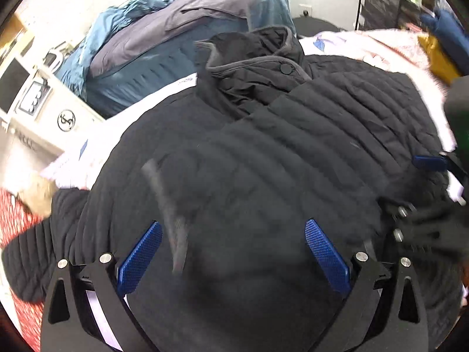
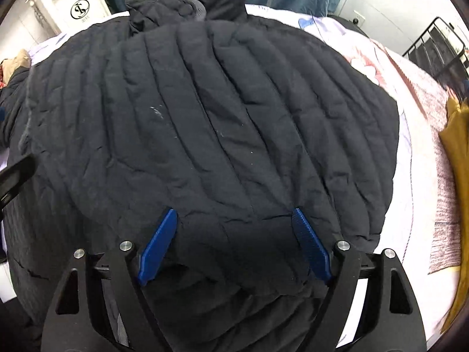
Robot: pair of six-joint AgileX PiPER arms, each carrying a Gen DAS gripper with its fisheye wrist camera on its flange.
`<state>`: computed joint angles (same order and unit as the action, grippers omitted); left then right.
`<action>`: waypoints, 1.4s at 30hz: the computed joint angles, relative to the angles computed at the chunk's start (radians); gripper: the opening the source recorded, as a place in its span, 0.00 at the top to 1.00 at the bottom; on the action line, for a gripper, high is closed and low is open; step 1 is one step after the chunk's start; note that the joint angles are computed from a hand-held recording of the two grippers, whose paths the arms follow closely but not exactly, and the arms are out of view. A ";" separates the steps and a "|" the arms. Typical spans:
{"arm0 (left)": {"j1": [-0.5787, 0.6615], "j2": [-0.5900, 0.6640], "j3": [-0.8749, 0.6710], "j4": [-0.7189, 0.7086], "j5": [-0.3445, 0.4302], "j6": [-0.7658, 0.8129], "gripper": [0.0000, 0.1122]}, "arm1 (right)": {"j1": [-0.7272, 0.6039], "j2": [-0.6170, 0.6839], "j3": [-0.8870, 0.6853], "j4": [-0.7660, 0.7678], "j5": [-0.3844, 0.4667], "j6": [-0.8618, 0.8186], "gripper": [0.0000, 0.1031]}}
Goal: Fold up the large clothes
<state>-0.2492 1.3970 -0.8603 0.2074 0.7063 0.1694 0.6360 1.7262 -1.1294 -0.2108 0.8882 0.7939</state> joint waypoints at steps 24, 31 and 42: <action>0.075 0.390 -0.182 -0.066 0.043 -0.035 0.13 | -0.023 0.229 -0.170 0.018 0.033 -0.040 0.05; 0.137 0.261 -0.126 -0.123 0.032 0.017 0.14 | -0.022 0.212 -0.145 0.018 0.013 -0.034 0.05; 0.772 0.060 -0.126 -0.382 0.031 0.546 0.16 | 0.021 -0.067 0.058 -0.029 -0.062 0.162 0.06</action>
